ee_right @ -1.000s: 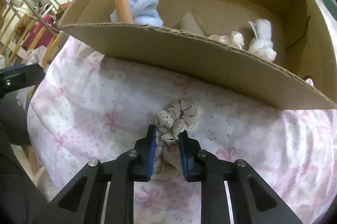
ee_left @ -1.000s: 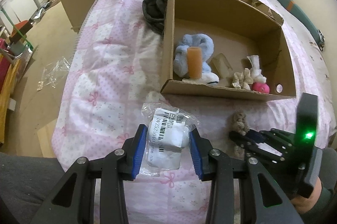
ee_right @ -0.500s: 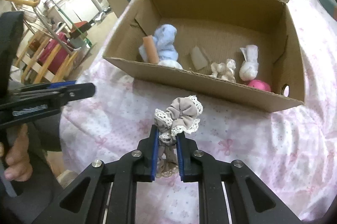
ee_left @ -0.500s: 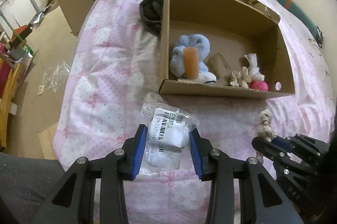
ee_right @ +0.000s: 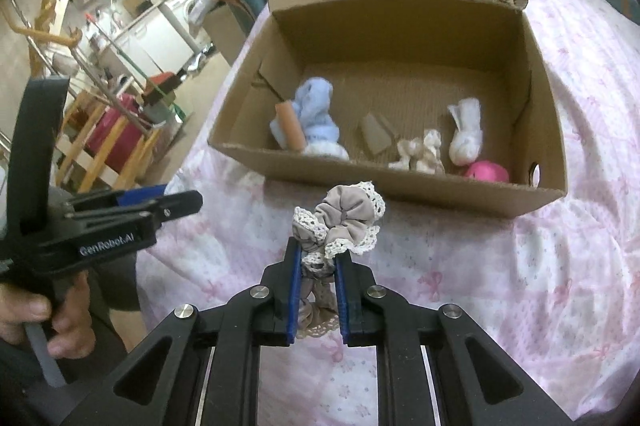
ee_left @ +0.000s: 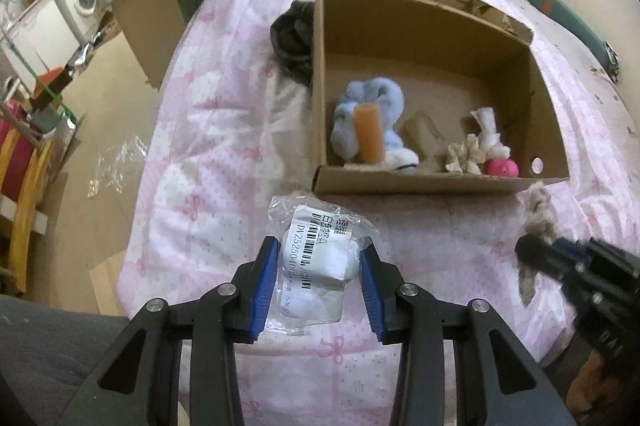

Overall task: Organize soft objects
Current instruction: 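Carry the packaged item and tan lace scrunchie over the box with both grippers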

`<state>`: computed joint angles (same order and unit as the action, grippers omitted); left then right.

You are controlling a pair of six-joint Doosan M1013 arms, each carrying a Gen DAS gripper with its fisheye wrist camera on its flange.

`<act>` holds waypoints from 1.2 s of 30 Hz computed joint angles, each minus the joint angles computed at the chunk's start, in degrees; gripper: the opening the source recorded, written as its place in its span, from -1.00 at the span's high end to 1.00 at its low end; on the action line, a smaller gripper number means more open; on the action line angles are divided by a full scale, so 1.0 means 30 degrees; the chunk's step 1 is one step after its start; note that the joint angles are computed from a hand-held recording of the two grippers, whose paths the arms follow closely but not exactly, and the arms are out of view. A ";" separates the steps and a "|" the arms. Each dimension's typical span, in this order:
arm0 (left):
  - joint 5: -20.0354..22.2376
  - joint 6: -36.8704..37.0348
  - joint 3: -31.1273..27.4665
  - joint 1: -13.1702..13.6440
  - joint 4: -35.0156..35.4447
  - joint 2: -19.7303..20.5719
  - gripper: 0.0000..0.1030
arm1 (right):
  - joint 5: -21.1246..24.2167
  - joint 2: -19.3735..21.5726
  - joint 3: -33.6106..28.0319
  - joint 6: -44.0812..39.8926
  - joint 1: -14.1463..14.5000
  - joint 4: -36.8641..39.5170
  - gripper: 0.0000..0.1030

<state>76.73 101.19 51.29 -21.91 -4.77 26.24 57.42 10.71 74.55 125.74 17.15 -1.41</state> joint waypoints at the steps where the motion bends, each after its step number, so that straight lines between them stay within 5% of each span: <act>1: -0.0318 0.0293 0.0147 -0.0144 0.0459 -0.0137 0.31 | -0.0186 -0.0060 0.0006 0.0088 -0.0023 -0.0066 0.67; 7: -0.0680 0.1320 -0.0951 -0.0339 -0.0209 0.0105 0.31 | -0.1374 -0.0485 -0.0043 0.0616 -0.0475 -0.0502 0.68; 21: 0.0799 -0.0263 -0.8339 -0.1051 -0.0210 0.4307 0.32 | -0.1344 0.0329 -0.1289 0.0818 -0.2027 -0.2122 0.67; 27: 0.0879 -0.0189 -0.8334 -0.1337 -0.0370 0.4682 0.32 | -0.1401 0.0563 -0.1019 0.1305 -0.2378 -0.1922 0.67; 36: -0.1512 0.0521 -0.5442 -0.1408 -0.0903 0.3779 0.31 | -0.0956 0.0895 -0.0806 0.1790 -0.2675 -0.1007 0.67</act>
